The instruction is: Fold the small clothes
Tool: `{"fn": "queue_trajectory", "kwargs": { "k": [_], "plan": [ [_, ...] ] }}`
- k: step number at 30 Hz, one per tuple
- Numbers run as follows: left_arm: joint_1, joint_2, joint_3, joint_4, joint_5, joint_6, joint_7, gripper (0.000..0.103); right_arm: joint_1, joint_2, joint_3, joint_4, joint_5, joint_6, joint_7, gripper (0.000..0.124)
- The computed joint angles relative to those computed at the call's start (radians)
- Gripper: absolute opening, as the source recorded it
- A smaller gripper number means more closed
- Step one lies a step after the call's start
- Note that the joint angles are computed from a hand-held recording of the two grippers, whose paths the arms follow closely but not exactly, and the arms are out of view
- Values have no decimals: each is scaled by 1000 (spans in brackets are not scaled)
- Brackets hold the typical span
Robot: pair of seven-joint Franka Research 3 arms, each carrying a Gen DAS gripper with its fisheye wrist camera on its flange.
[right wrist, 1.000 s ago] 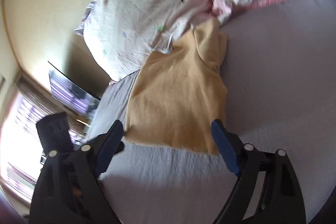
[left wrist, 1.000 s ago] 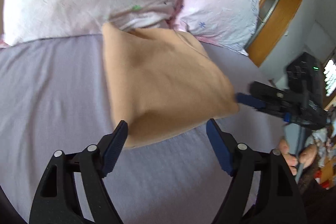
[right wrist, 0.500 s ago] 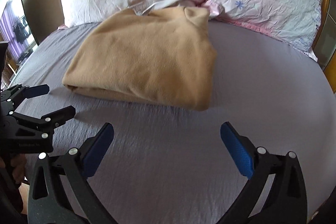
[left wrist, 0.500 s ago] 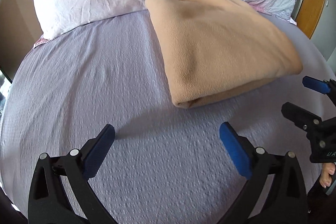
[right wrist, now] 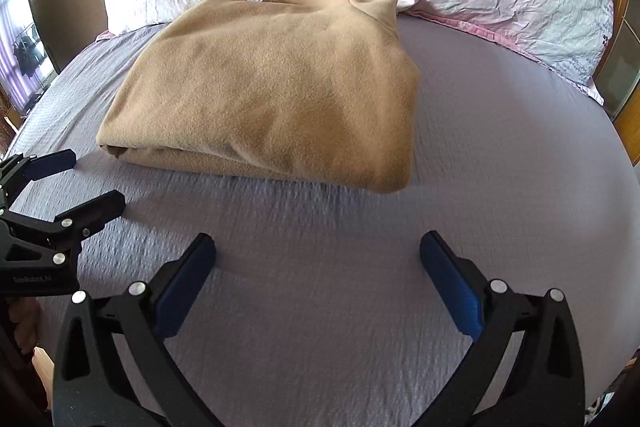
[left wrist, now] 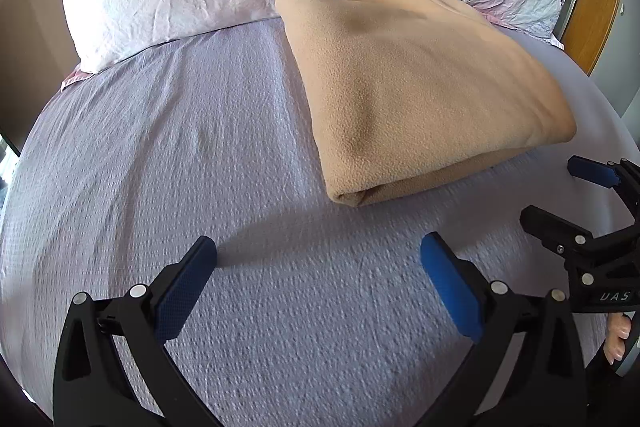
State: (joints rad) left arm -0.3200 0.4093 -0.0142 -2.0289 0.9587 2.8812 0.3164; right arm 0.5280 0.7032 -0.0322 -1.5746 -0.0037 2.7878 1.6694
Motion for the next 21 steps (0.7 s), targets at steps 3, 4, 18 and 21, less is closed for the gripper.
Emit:
{"fn": "queue_trajectory", "kwargs": {
  "k": [3, 4, 18, 21],
  "plan": [
    [0, 0, 0, 0, -1, 0, 1, 102, 2, -4, -1, -4, 1, -1, 3, 101],
    [0, 0, 0, 0, -2, 0, 1, 102, 3, -4, -2, -5, 0, 1, 4, 101],
    [-1, 1, 1, 2, -3, -1, 2, 102, 1, -5, -1, -6, 1, 2, 2, 101],
    [-1, 1, 1, 2, -3, -1, 2, 102, 0, -5, -1, -6, 1, 2, 2, 101]
  ]
}}
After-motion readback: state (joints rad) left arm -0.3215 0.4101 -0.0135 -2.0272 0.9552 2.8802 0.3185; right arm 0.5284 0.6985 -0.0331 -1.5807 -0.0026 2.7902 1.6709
